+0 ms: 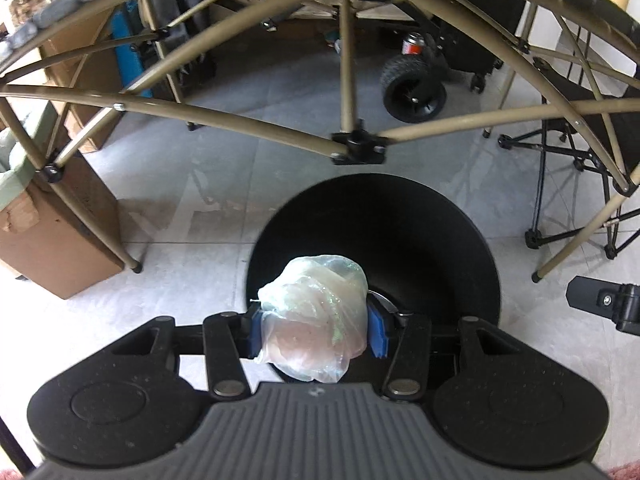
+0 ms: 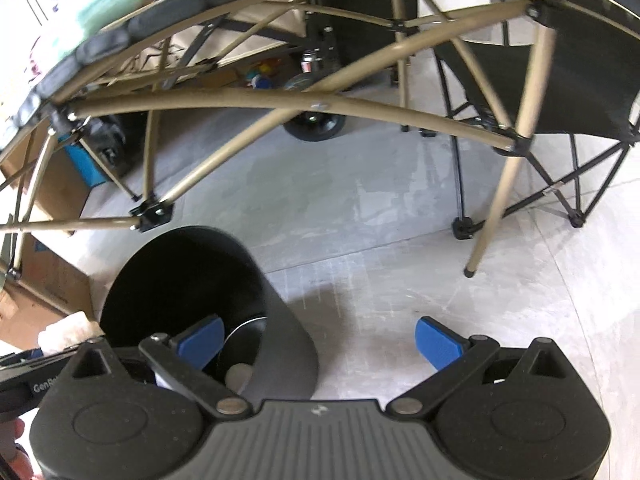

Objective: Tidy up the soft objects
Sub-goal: 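Move the left tool over the bin and open it to drop the plastic bag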

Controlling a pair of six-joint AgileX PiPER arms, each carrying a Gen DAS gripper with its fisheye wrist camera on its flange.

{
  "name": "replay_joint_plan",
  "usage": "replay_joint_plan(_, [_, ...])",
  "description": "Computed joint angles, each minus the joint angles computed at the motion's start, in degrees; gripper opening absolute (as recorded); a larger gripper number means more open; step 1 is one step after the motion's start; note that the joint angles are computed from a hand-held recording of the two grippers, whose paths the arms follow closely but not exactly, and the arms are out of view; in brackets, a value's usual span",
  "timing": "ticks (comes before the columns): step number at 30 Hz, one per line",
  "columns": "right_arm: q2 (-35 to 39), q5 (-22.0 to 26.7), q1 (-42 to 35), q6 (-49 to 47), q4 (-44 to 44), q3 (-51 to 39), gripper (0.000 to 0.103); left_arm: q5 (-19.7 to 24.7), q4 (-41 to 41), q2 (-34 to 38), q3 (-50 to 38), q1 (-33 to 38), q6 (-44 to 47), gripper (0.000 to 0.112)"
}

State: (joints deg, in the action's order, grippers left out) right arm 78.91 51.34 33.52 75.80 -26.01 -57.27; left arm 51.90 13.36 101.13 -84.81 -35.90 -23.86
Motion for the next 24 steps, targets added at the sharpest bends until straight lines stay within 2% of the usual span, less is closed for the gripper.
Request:
replay_joint_plan(9, [-4.5,-0.6,-3.2,1.3,-0.4,5.5,0.102,3.2,-0.3,5.5,-5.6,-4.3,-2.2,0.049])
replay_joint_plan(15, [-5.3,-1.3,-5.1,1.1,-0.2,7.6,0.102,6.9,-3.0,9.5,-9.9,-5.0,-2.7,0.049])
replay_joint_plan(24, [-5.4,-3.1,-7.3,0.0,0.9,9.3,0.102,9.2,-2.9,12.6,-12.9,-5.8,-3.6,0.049])
